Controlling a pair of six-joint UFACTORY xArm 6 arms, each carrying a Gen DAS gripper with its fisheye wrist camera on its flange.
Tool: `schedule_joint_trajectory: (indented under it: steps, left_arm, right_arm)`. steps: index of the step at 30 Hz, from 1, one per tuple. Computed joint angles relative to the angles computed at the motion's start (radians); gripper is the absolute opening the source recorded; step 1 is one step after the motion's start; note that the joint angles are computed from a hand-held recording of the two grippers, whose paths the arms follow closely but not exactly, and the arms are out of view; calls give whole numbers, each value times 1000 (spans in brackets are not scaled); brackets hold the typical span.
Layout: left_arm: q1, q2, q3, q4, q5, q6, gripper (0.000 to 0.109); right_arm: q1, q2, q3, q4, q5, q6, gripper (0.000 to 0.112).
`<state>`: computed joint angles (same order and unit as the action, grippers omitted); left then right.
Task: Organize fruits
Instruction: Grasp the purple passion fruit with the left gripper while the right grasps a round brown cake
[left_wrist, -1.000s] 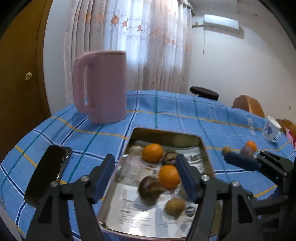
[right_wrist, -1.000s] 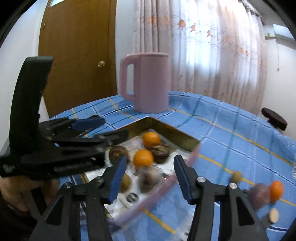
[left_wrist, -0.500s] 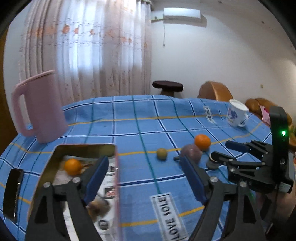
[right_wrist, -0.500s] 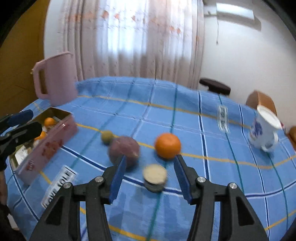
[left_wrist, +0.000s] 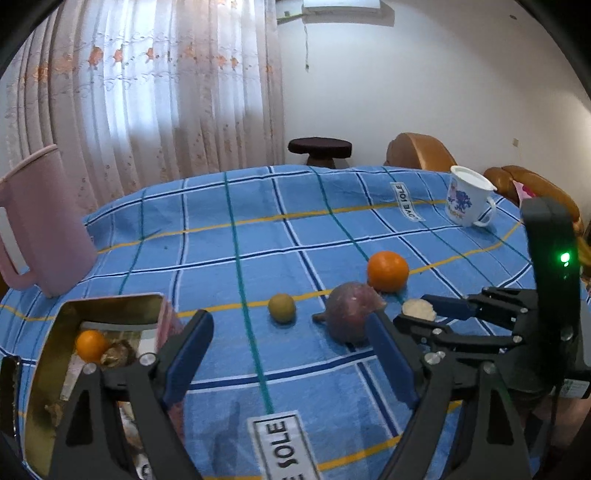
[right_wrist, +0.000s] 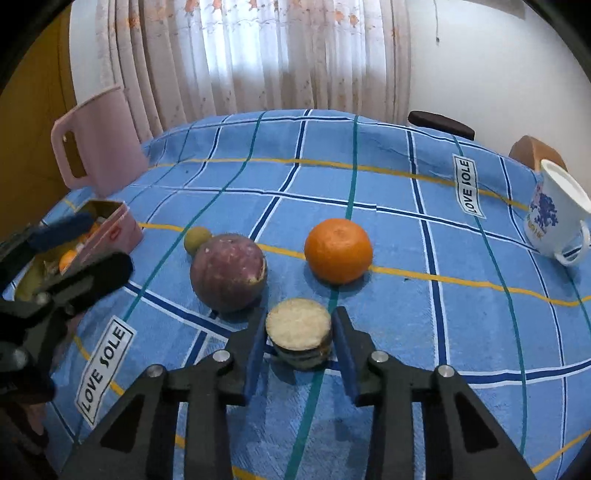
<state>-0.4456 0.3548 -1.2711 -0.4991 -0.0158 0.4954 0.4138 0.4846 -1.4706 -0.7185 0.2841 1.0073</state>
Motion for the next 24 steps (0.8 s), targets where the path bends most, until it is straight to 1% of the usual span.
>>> schedule_joint_trajectory:
  steps: [2, 3, 4, 7, 9, 12, 13, 14, 15, 16, 17, 18, 19, 20, 21, 24]
  left_arm:
    - [-5, 10, -11, -1, 5, -1, 88]
    - [-6, 19, -19, 35, 8, -37, 88]
    - [-8, 28, -32, 46, 21, -48, 88]
    - [-20, 51, -70, 8, 57, -20, 87]
    - [-23, 67, -94, 38, 78, -46, 87]
    - [-27, 106, -153, 33, 133, -45, 86]
    - [-26, 124, -181, 32, 166, -44, 85]
    - [-24, 135, -193, 52, 177, -68, 84]
    - [-23, 148, -211, 56, 193, -78, 80]
    - [-25, 158, -230, 37, 214, -59, 76]
    - [-25, 164, -239, 26, 230, -44, 76]
    - [-25, 176, -257, 14, 254, -36, 71]
    - [-25, 184, -266, 19, 264, -40, 60]
    - [-25, 188, -267, 40, 265, -57, 57]
    - [-23, 194, -274, 56, 276, -74, 56]
    - [-21, 189, -274, -48, 291, 1, 55]
  right_arm:
    - [-9, -22, 20, -111, -5, 126, 37]
    - [-11, -34, 29, -172, 5, 195, 37]
    - [-15, -46, 37, -222, 12, 256, 37]
    - [-21, -79, 65, -321, 55, 396, 37]
    - [-32, -89, 80, -306, 58, 404, 37]
    - [-59, -99, 106, -275, 5, 409, 37]
    - [-62, -102, 111, -281, 0, 420, 37]
    - [-63, -104, 112, -288, -3, 430, 37]
    - [-63, -106, 113, -301, -1, 442, 37]
    - [-60, -105, 110, -309, 4, 446, 37]
    - [-56, -104, 105, -311, 13, 441, 37]
    - [-53, -100, 99, -313, 18, 439, 37]
    - [-52, -98, 98, -315, 18, 438, 37]
    - [-53, -98, 98, -312, 15, 434, 37]
    - [-54, -97, 99, -304, 9, 425, 37]
    - [-61, -105, 112, -344, -20, 458, 37]
